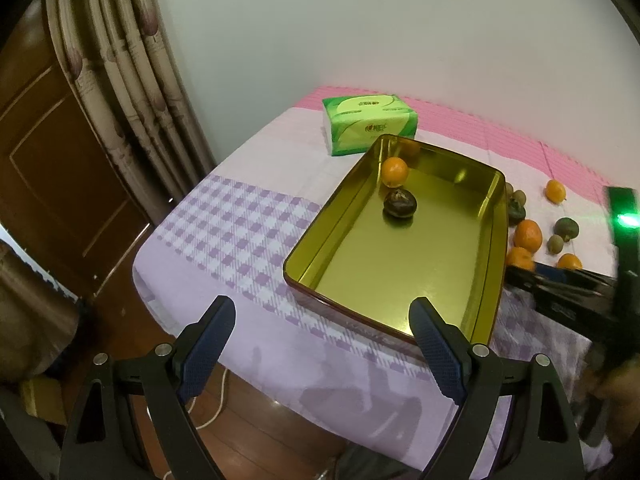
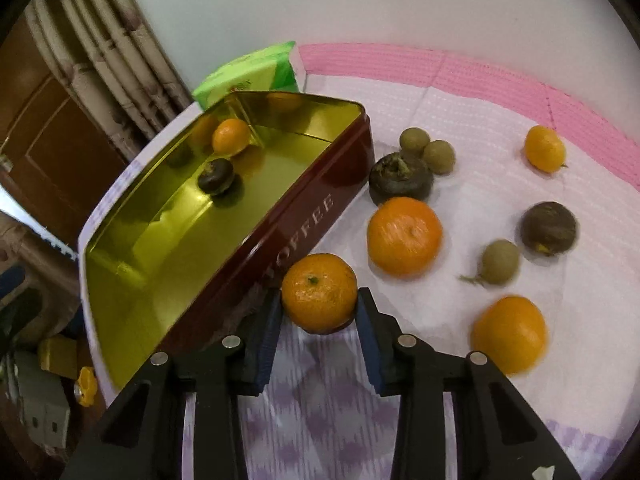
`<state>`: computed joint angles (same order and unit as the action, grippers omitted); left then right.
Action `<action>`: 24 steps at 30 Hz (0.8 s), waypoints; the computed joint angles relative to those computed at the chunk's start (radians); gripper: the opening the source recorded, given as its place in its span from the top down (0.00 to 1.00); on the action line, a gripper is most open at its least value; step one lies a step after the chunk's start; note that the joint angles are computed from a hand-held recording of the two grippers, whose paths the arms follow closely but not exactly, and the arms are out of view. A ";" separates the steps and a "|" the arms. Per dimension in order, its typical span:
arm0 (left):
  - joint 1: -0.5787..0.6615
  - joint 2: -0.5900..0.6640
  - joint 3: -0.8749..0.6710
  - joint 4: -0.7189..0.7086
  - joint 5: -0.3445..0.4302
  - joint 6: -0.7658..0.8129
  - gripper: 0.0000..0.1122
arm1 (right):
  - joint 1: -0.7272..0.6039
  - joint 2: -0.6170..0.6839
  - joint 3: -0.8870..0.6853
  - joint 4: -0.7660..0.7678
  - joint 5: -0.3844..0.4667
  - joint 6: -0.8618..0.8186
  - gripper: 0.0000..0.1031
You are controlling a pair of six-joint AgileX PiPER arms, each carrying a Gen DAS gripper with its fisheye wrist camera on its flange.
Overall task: Organize fruits
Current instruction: 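Grasp a mandarin beside the tin with the right gripper, then grasp a dark passion fruit with the left gripper while the right gripper holds the mandarin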
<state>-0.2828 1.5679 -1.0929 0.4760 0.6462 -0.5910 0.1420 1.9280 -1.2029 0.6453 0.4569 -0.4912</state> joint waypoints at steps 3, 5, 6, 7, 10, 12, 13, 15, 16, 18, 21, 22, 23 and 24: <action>-0.009 -0.011 0.009 0.001 -0.015 0.006 0.21 | -0.058 -0.151 0.158 0.080 -0.033 -0.125 0.68; -0.024 -0.022 0.019 0.012 -0.028 0.004 0.21 | -0.133 -0.267 0.268 0.058 -0.055 -0.152 0.68; -0.034 -0.030 0.027 0.021 -0.038 0.002 0.21 | -0.183 -0.313 0.314 0.027 -0.065 -0.149 0.68; -0.048 -0.044 0.039 0.027 -0.052 0.008 0.21 | -0.233 -0.342 0.345 0.004 -0.068 -0.154 0.68; -0.081 -0.084 0.059 -0.026 -0.098 0.105 0.21 | -0.411 -0.372 0.397 -0.037 -0.070 -0.181 0.68; -0.100 -0.092 0.044 -0.143 -0.107 0.255 0.21 | -0.510 -0.371 0.419 -0.045 -0.099 -0.230 0.68; -0.117 -0.091 0.029 -0.206 -0.107 0.339 0.21 | -0.540 -0.367 0.429 -0.049 -0.119 -0.251 0.67; -0.139 -0.064 -0.031 -0.348 -0.095 0.508 0.21 | -0.601 -0.343 0.438 0.008 -0.142 -0.340 0.67; -0.148 -0.037 -0.078 -0.410 -0.072 0.574 0.21 | -0.635 -0.325 0.440 0.078 -0.145 -0.412 0.67; -0.170 0.044 -0.205 -0.531 -0.018 0.702 0.21 | -0.676 -0.305 0.448 0.202 -0.153 -0.550 0.67; -0.218 0.205 -0.425 -0.590 0.063 0.797 0.21 | -0.695 -0.285 0.470 0.367 -0.159 -0.712 0.68; -0.230 0.254 -0.490 -0.600 0.088 0.815 0.21 | -0.701 -0.282 0.481 0.434 -0.158 -0.772 0.67; -0.247 0.318 -0.572 -0.593 0.114 0.815 0.21 | -0.712 -0.279 0.489 0.514 -0.149 -0.845 0.67; -0.264 0.384 -0.660 -0.583 0.145 0.816 0.21 | -0.724 -0.275 0.497 0.574 -0.137 -0.901 0.67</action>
